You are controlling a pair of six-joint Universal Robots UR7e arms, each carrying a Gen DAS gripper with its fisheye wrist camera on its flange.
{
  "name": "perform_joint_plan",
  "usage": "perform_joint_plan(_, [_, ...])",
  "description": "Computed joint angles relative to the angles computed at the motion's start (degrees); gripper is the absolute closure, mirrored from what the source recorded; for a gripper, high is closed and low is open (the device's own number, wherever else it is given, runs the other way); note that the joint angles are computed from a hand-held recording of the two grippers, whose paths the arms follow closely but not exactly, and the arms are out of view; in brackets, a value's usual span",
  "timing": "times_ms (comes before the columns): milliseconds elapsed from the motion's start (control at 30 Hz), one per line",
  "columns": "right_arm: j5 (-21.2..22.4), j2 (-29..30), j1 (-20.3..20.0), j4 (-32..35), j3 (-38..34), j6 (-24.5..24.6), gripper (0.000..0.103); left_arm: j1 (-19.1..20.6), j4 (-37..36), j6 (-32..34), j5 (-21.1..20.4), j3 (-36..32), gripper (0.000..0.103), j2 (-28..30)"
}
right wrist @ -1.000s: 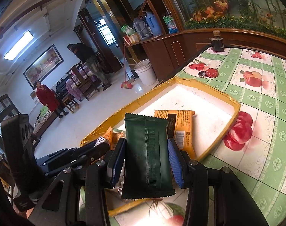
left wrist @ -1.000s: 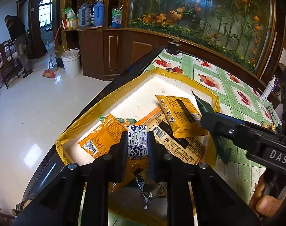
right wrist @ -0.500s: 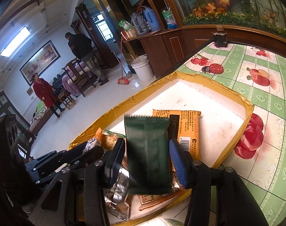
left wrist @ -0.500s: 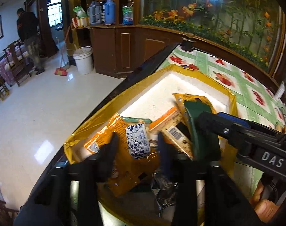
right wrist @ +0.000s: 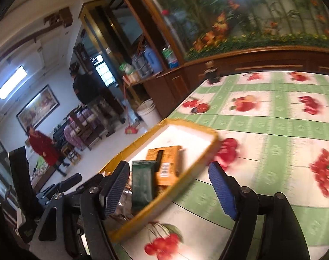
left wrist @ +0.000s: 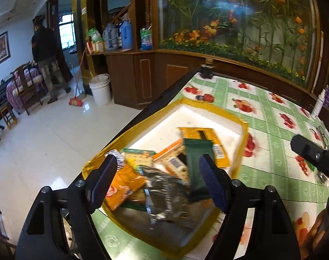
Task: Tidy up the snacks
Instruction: 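Move both grippers back to the snack pile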
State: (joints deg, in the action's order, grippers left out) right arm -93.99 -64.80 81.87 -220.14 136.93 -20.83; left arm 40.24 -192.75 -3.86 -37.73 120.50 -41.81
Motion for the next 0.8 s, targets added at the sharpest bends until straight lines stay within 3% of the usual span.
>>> perform_joint_plan(267, [4.1,-9.1,-8.7,-9.6,11.5,2.3,0.023,-7.5,-2.8,2.6,-0.2,1.6,0.020,1.5])
perform_joint_plan(633, [15.1,-17.9,-20.9,-14.1,20.2,2.8,0.021,-13.1,-1.7,1.7,1.2,2.5,0.020,2.9])
perform_joint_plan(733, [15.1,-18.9,-22.0,-14.7,21.3,2.0,0.021,-13.7,-0.8,1.3,1.0,2.4,0.020,3.1])
perform_joint_plan(800, [11.5,-17.6,-20.4,-16.8,21.1,0.8,0.021,-13.9,0.1,0.5,0.5,2.5,0.020,3.2])
